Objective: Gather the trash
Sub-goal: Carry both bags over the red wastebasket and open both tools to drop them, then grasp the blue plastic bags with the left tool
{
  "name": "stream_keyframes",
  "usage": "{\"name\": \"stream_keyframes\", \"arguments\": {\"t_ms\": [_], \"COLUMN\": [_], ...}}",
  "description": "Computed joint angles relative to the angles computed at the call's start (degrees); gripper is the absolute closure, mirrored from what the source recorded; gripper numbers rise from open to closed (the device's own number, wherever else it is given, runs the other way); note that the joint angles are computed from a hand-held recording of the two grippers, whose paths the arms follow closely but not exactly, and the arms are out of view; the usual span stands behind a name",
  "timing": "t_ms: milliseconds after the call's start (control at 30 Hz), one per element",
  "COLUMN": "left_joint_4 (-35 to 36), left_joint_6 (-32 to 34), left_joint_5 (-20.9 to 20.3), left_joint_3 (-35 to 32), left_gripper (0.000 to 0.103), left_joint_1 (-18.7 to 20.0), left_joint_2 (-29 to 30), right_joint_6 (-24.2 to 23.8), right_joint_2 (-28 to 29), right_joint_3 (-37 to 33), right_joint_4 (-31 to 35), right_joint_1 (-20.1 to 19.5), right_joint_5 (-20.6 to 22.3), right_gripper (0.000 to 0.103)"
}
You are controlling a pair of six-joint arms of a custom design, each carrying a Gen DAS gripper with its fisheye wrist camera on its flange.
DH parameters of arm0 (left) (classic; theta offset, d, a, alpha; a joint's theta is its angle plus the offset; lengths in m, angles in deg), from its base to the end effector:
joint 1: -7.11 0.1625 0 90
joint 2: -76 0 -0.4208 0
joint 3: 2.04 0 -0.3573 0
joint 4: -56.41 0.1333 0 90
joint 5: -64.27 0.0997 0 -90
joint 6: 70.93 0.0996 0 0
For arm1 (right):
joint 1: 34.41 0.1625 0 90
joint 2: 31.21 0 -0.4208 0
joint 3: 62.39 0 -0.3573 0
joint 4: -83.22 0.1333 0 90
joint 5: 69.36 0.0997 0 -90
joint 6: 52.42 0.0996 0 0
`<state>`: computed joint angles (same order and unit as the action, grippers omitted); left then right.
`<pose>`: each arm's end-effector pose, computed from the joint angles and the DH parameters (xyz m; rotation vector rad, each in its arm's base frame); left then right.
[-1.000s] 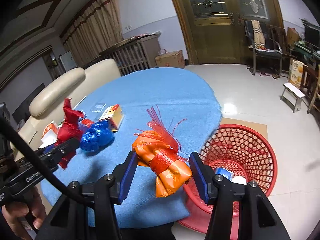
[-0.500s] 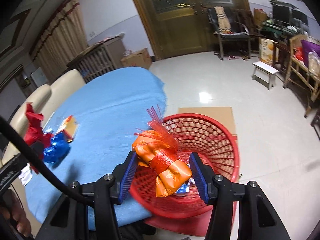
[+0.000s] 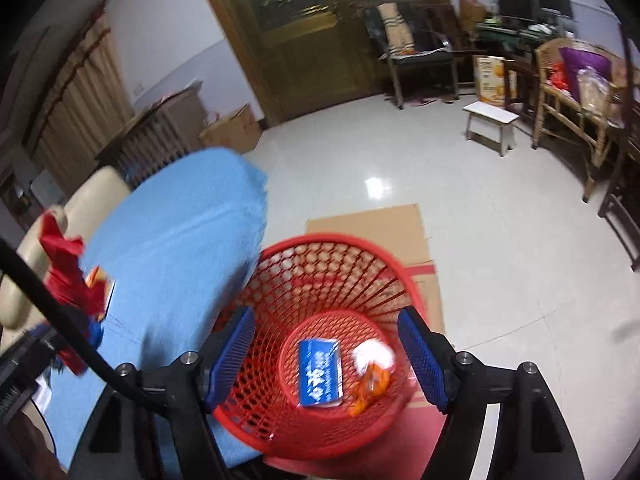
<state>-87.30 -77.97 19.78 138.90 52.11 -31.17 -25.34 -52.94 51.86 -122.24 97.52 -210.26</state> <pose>-0.0608 -0.3498 0.3343 0.6247 2.3705 -0.8360 0.3701 -0.3282 -0.0576 0.0808 -2.4251 1.0550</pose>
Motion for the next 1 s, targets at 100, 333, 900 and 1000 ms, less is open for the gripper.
{"name": "stream_keyframes", "arguments": {"t_ms": [100, 333, 900, 1000], "left_joint_4": [-2.0, -6.9, -2.8, 0.2], "left_joint_6": [1.3, 3.5, 3.0, 1.1], "left_joint_5": [-1.9, -6.2, 0.2, 1.2], "left_joint_3": [-0.5, -2.3, -2.5, -2.5], "left_gripper": [0.064, 0.063, 0.026, 0.026], "left_joint_1": [0.5, 2.5, 0.1, 0.6], "left_joint_2": [3.3, 12.6, 11.2, 6.4], "right_joint_6": [0.9, 0.3, -1.4, -1.7], "right_joint_2": [-1.1, -3.4, -4.0, -3.1], "right_joint_3": [1.7, 2.8, 2.9, 1.7], "right_joint_4": [-3.3, -5.6, -10.8, -9.8], "right_joint_1": [0.4, 0.8, 2.6, 2.6], "right_joint_5": [-1.6, -2.8, -3.6, -1.9], "right_gripper": [0.026, 0.026, 0.026, 0.026]}}
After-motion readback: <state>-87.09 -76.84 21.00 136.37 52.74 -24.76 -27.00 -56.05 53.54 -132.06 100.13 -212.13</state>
